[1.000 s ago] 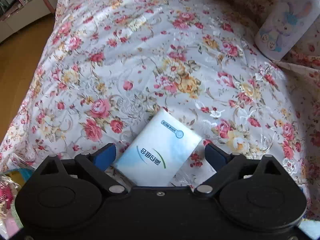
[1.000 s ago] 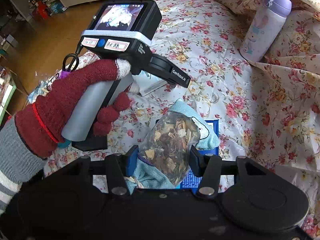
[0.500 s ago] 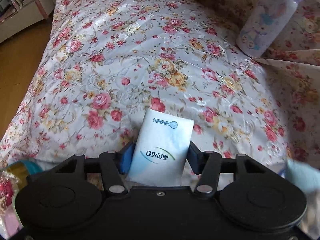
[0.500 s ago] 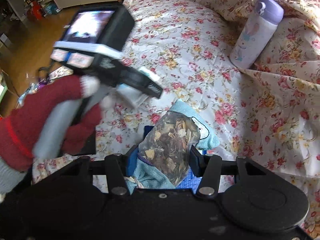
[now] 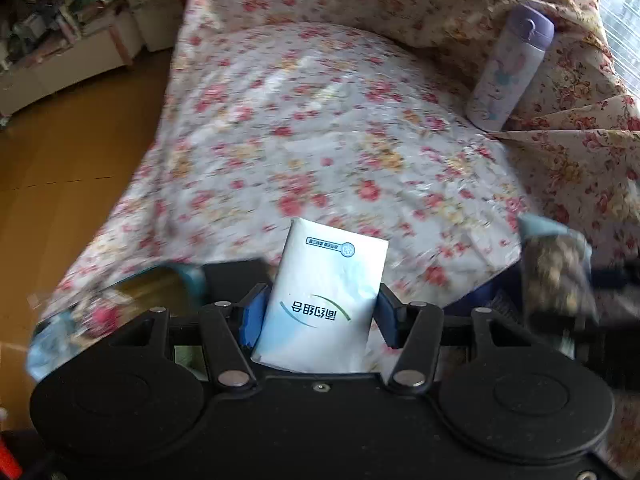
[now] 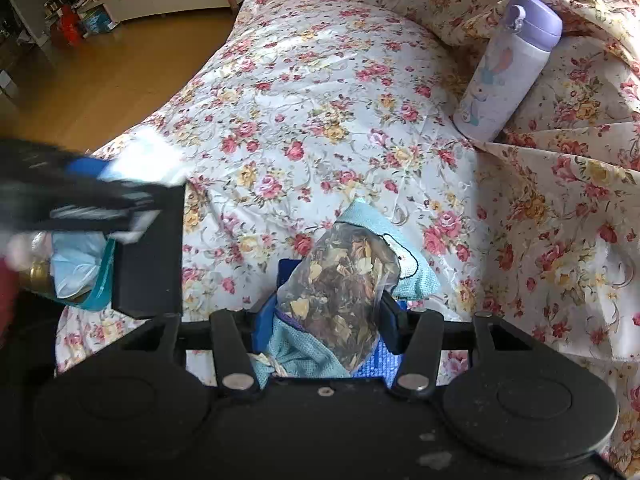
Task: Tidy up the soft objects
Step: 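Carry the white packet to the tin with the left tool while the right tool carries the bag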
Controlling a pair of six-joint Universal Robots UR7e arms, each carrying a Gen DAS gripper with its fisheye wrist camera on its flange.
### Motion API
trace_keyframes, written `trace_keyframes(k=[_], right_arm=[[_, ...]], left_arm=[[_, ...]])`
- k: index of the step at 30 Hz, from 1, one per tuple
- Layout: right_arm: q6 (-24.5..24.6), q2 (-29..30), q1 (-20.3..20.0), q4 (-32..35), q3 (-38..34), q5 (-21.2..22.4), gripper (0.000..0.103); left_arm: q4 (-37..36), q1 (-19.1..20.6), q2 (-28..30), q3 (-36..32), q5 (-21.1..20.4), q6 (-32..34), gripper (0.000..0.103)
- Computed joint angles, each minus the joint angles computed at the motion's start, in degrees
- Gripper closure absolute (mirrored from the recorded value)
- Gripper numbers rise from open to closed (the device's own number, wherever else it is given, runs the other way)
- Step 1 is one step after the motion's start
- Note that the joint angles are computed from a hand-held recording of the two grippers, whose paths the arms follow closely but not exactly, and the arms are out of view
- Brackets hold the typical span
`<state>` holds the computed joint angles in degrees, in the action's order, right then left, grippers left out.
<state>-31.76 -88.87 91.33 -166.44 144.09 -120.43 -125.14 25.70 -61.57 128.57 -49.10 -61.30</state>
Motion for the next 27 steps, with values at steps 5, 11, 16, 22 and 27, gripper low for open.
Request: trace_keyframes(k=[5,11,16,22,27], right_arm=[[-2.1,1.5,-0.1,-5.6,1.0,0.2,0.052],[-4.4,5.8,0.9,-15.6,3.7,-0.5,0.052],[3.6,2.7,2.1,-12.4,5.9,3.9,0.052],[9.8,3.6,9.0,-11.4,8.6,3.5,0.052],[14.0,7.8,14.8,-11.5,8.8,3.3,0.052]], left_arm=[[9.5,-3.2,-8.2,4.1,0.4,-7.0,0.05],[21.5,-6.2,-18.7,8.5,-0.7,-15.9,0.05],[33.5,-8.0,-28.4,11.0,-1.3,-24.0,0.05],[46.0,-9.3,-40.6,13.3,-2.9,-32.7,0.05],[55.1,-9.6,-48.8,14.3,-4.7,-36.3,0.05]])
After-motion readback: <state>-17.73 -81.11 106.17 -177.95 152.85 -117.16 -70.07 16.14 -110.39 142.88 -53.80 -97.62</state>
